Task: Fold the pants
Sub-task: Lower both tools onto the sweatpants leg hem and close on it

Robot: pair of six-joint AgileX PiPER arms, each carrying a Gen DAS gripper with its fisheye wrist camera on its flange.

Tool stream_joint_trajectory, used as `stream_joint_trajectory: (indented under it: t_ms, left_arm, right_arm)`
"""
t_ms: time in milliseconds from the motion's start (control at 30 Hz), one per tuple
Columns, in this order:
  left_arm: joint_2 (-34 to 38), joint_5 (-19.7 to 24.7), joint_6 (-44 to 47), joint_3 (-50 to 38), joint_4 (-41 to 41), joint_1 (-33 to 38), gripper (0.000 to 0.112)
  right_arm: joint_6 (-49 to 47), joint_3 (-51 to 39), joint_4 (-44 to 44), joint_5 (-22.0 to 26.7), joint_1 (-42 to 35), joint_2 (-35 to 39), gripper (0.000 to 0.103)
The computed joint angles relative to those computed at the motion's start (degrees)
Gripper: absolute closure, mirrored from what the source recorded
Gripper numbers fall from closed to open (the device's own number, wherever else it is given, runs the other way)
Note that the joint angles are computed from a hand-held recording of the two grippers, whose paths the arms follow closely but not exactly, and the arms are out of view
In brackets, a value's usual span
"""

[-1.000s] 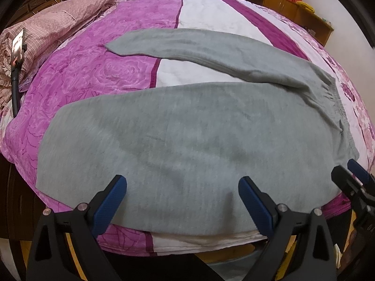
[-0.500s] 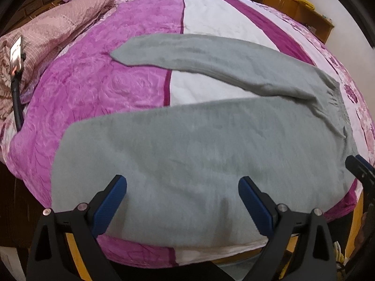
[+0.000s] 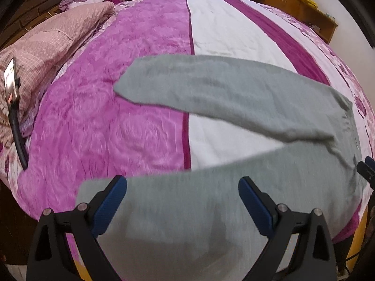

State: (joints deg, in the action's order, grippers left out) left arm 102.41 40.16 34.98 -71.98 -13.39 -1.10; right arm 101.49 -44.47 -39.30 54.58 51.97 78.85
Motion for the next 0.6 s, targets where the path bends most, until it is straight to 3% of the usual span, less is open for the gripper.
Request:
stream_joint_trajectory:
  t_ms: [400,600]
  left_arm:
    - [14.49,8.33,-6.89,-23.59,5.39,-4.99,0.014]
    - [23.29,15.52,-9.91,-38.04,7.53,-6.76,0.014]
  right_arm:
    - [-24.68,-3.56,6.03,-8.89,-22.70,1.04,0.004]
    - [-33.47,-5.57,9.26,-13.40,-31.21,4.24,0.004]
